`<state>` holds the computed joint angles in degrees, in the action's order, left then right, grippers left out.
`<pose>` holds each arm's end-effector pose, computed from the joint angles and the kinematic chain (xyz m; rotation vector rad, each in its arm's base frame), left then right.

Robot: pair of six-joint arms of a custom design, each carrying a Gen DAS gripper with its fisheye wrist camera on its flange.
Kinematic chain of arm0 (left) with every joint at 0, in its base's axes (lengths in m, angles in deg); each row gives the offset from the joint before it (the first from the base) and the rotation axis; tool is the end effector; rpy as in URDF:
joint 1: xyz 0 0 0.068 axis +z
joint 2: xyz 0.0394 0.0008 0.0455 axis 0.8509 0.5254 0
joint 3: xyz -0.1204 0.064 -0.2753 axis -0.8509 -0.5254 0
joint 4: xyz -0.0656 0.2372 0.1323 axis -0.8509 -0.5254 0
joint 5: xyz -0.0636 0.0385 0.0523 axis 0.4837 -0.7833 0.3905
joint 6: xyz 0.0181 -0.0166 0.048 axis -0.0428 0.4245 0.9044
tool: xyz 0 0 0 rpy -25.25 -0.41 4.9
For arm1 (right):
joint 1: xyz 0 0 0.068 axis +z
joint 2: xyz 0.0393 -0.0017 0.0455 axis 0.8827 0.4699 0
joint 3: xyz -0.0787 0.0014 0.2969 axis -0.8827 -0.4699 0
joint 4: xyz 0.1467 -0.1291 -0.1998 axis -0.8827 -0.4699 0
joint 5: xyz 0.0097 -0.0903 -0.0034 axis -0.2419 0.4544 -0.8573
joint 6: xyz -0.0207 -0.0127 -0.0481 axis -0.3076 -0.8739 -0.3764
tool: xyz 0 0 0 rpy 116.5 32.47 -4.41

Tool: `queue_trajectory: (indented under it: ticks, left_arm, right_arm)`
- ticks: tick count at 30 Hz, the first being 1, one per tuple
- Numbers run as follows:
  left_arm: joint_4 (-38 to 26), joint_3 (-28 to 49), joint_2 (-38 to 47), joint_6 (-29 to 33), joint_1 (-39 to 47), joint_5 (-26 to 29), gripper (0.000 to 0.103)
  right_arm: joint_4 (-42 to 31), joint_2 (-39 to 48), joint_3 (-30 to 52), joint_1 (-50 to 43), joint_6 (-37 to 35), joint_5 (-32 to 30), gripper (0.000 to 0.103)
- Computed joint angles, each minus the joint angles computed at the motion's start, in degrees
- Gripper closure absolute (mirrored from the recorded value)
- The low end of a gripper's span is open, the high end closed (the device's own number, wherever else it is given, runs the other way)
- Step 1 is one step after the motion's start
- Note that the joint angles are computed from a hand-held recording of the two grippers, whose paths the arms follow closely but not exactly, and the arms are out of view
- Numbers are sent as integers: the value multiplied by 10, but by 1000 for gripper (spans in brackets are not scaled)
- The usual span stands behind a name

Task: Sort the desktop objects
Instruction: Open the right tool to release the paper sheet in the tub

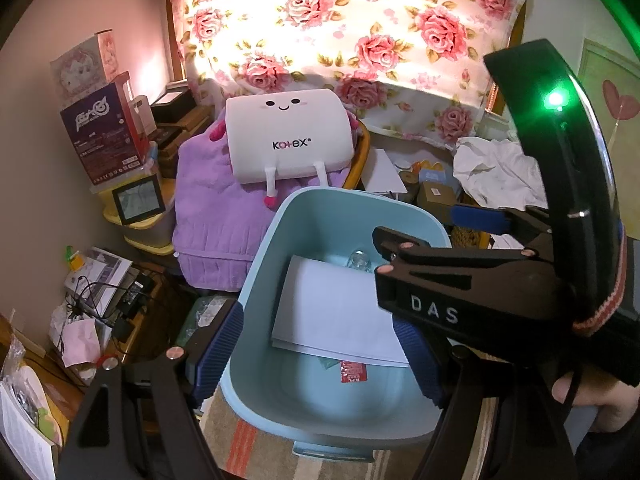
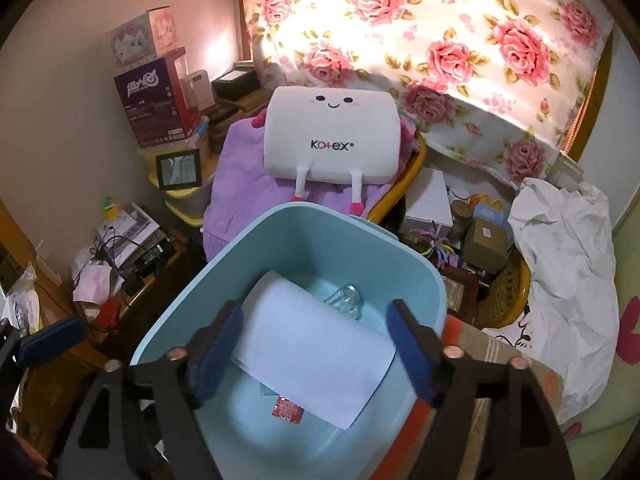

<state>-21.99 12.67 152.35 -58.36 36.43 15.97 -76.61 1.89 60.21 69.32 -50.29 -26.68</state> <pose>0.3093 -0.1276 0.3818 0.6447 2.3415 -0.2287 0.3268 0.0321 0.3803 0.5230 2.3282 -0.0692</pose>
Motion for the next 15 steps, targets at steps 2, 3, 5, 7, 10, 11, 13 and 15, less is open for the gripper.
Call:
queue_trajectory:
  ticks: [2, 3, 5, 7, 10, 11, 13, 15]
  left_arm:
    - [-1, -1, -3, 0, -1, 0, 23]
    - [-1, -2, -5, 1, -1, 1, 23]
    - [-2, -3, -8, 1, -2, 0, 23]
    - [-3, -4, -11, 1, -3, 1, 23]
    - [-5, -5, -15, 1, -4, 1, 23]
    - [-6, -5, -17, 1, -4, 1, 23]
    - [-7, -5, -19, 1, -5, 2, 23]
    - [-8, -5, -21, 0, -7, 2, 23]
  right_arm:
    - [-4, -6, -1, 4, 0, 5, 19]
    - [-8, -7, 1, 5, 1, 5, 19]
    - [-16, -8, 5, 7, 4, 6, 19]
    - [-21, -11, 6, 10, 7, 7, 19]
    - [-24, -20, 3, 12, 11, 8, 19]
    - [-25, -23, 2, 13, 12, 9, 19]
    - [-27, -29, -1, 16, 14, 13, 19]
    - [-32, -38, -4, 20, 18, 21, 19]
